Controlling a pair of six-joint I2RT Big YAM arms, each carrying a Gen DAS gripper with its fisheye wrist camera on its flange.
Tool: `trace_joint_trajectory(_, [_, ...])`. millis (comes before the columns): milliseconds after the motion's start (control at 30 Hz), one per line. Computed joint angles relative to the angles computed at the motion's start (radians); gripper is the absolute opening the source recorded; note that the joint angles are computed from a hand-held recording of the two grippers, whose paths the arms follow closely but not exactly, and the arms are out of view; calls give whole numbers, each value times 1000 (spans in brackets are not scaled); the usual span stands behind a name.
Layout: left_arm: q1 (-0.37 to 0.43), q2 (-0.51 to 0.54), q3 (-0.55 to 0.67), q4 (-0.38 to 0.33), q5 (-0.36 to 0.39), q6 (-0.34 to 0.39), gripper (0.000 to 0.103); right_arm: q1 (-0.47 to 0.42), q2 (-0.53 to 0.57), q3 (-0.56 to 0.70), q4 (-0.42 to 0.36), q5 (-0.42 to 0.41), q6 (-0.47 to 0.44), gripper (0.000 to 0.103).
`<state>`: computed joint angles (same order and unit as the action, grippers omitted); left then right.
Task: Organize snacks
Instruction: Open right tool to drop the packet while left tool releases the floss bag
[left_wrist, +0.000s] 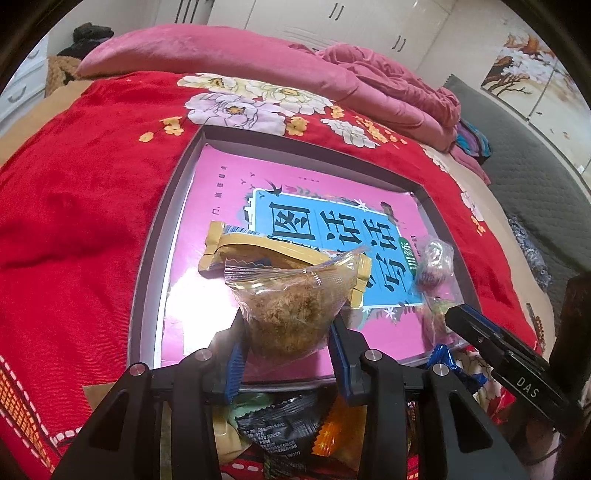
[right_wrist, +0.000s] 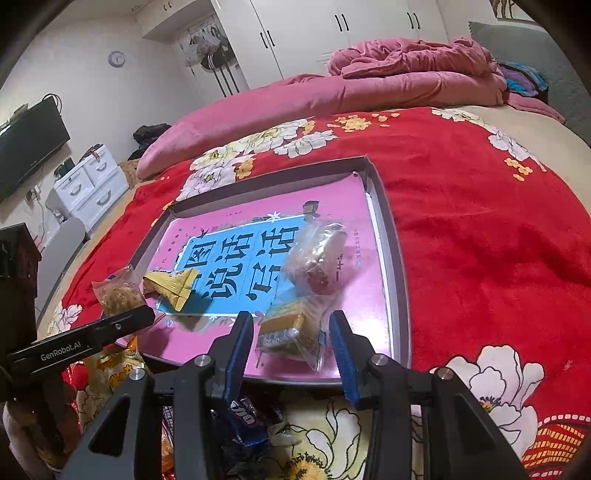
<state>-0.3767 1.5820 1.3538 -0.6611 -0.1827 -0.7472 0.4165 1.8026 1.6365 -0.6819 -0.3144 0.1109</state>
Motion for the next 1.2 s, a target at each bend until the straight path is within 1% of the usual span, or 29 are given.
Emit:
trace_joint_trajectory(133, [1,0,1,-1,-1,-2,41,0,-3,-3,4,4,5,43])
trace_joint_trajectory(300, [2,1,-1,2,-1,-2,45,-3,-4,-3,4,4,15,44])
trace_joint_trajectory(733, [1,-1,-3,5,0,-3,47,-6,-6,-4,10,8,21,46])
trace_joint_trajectory(767, [1,-2,-4,7,2,-4,48,-6,-6,-4,10,8,20,47])
trace_joint_trajectory(833, [0,-3,-5,7,0,-6,50,-4,-7,-3,8,15,13,52])
trace_joint_trajectory(1100, [2,-9,-9,11,-6,-13,62,6,-19,-12,22,33,-14,54])
trace_joint_trajectory(1200, [3,-10,-8,5,-14,-13,64,7,-23,-14,29,36,-21,54])
